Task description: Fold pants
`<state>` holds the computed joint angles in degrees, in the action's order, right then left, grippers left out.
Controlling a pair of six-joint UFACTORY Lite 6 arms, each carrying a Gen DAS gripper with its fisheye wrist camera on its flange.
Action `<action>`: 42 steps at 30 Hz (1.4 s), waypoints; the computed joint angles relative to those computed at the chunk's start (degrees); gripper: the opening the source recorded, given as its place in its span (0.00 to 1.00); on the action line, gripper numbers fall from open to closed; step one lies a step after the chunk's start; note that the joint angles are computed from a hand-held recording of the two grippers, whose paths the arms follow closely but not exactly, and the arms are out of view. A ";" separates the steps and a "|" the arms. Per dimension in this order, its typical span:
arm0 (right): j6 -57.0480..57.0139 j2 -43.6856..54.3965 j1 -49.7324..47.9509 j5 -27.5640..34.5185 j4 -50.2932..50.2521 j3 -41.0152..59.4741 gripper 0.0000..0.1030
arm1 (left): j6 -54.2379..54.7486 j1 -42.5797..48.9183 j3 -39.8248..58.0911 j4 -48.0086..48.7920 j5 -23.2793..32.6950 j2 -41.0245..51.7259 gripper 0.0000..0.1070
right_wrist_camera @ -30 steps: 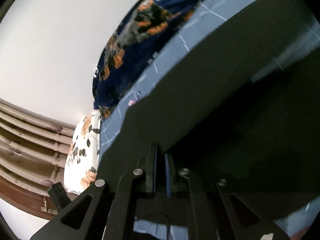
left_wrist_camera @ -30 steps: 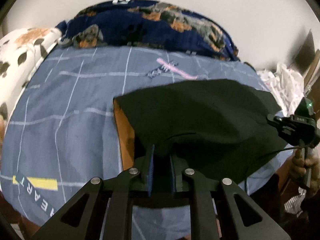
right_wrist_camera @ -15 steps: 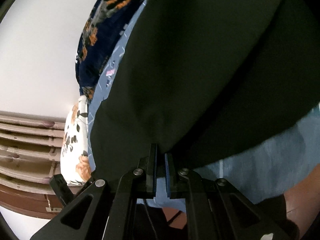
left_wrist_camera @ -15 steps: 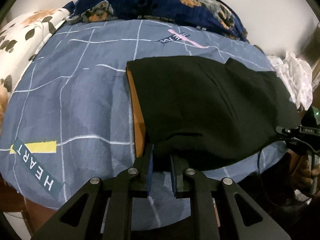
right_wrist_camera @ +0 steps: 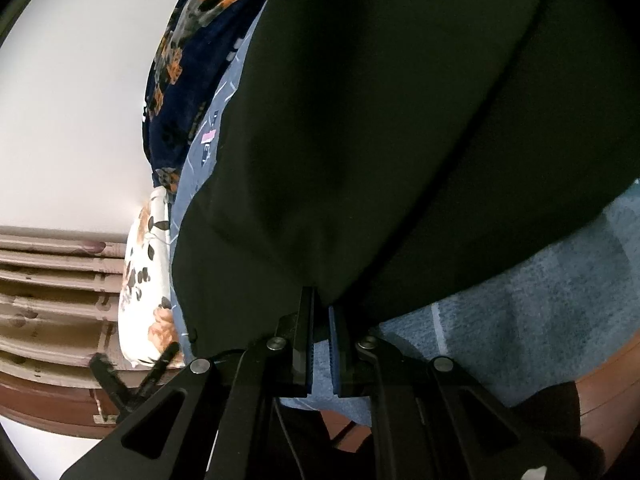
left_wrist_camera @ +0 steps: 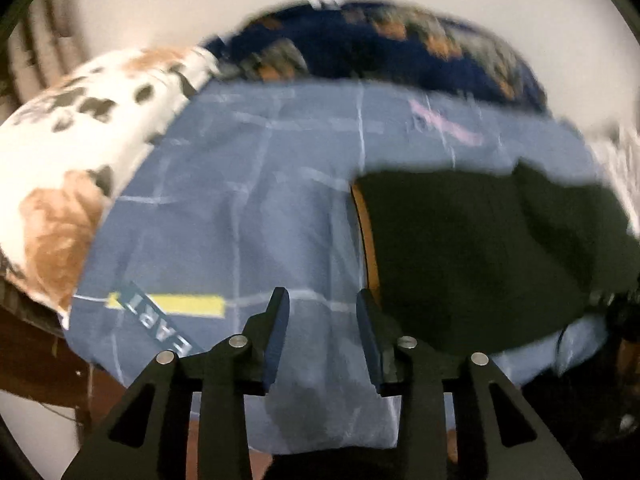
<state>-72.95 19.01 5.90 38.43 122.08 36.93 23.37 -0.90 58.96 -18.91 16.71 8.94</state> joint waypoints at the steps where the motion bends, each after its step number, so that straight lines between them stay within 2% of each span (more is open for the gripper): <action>1: -0.40 0.13 -0.06 0.20 0.30 -0.08 0.07 | 5.10 0.59 0.09 -5.83 0.48 -1.33 0.34; 3: -1.00 0.23 -0.06 0.54 0.88 -0.31 0.07 | 12.26 -0.18 1.42 -13.52 2.99 -1.82 0.34; 6: -2.49 0.00 -0.06 0.93 1.85 -1.10 0.07 | 13.61 -6.68 3.70 -14.29 3.52 1.01 0.34; 9: -3.78 -0.24 0.04 1.03 2.60 -1.50 0.06 | 18.45 -12.85 7.54 -18.80 4.96 8.12 0.34; 11: -4.97 -0.58 0.29 0.86 3.16 -1.76 0.06 | 14.07 -16.53 9.38 -14.19 3.92 12.92 0.34; 13: -5.76 -0.93 -0.17 1.29 2.43 -1.88 0.07 | 13.11 -17.08 11.77 -14.51 5.02 17.90 0.33; 17: -6.50 -0.38 -6.13 7.68 -0.98 -3.24 0.12 | 16.43 -16.38 10.46 -17.98 3.86 18.54 0.33; 21: -9.57 -0.14 -19.11 11.39 -7.00 -2.77 0.33 | 16.36 -15.70 11.04 -17.16 5.01 18.76 0.33; 22: -10.25 0.97 -23.84 12.43 -9.08 -1.50 0.35 | 14.86 -16.12 11.75 -16.18 5.26 19.12 0.33; 24: -10.03 6.54 -35.23 17.05 -14.14 3.90 0.35 | 13.57 -16.37 12.03 -15.30 5.39 19.22 0.33; 27: -7.65 15.03 -46.76 20.68 -19.77 14.98 0.36 | 10.69 -17.62 13.12 -13.38 4.77 20.24 0.33; 29: -2.07 21.87 -53.05 19.47 -23.62 26.41 0.34 | 10.36 -17.46 13.52 -13.33 5.22 20.48 0.33; 31: 2.32 27.76 -57.10 21.63 -24.87 35.02 0.34 | 9.71 -17.31 14.11 -12.95 5.84 20.79 0.33; 33: 6.87 31.69 -60.05 20.22 -26.00 42.53 0.34 | 9.03 -17.33 14.25 -12.40 5.89 20.87 0.33; 35: 12.97 37.52 -62.25 21.74 -28.61 51.74 0.34 | 7.31 -17.77 14.41 -10.52 5.55 20.93 0.33; 38: 21.54 42.80 -63.29 20.66 -34.02 62.50 0.26 | 6.09 -18.10 14.33 -9.55 5.32 20.84 0.33; 40: 25.67 43.32 -63.21 17.41 -38.79 66.16 0.15 | 5.27 -18.15 14.66 -8.76 5.56 21.00 0.33; 42: 26.77 42.22 -63.52 15.61 -41.17 66.14 0.09 | 4.18 -18.22 15.11 -8.04 5.97 21.22 0.33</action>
<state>-46.19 61.23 -57.61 54.03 80.90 103.07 27.55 -19.12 74.08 -26.95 22.68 30.16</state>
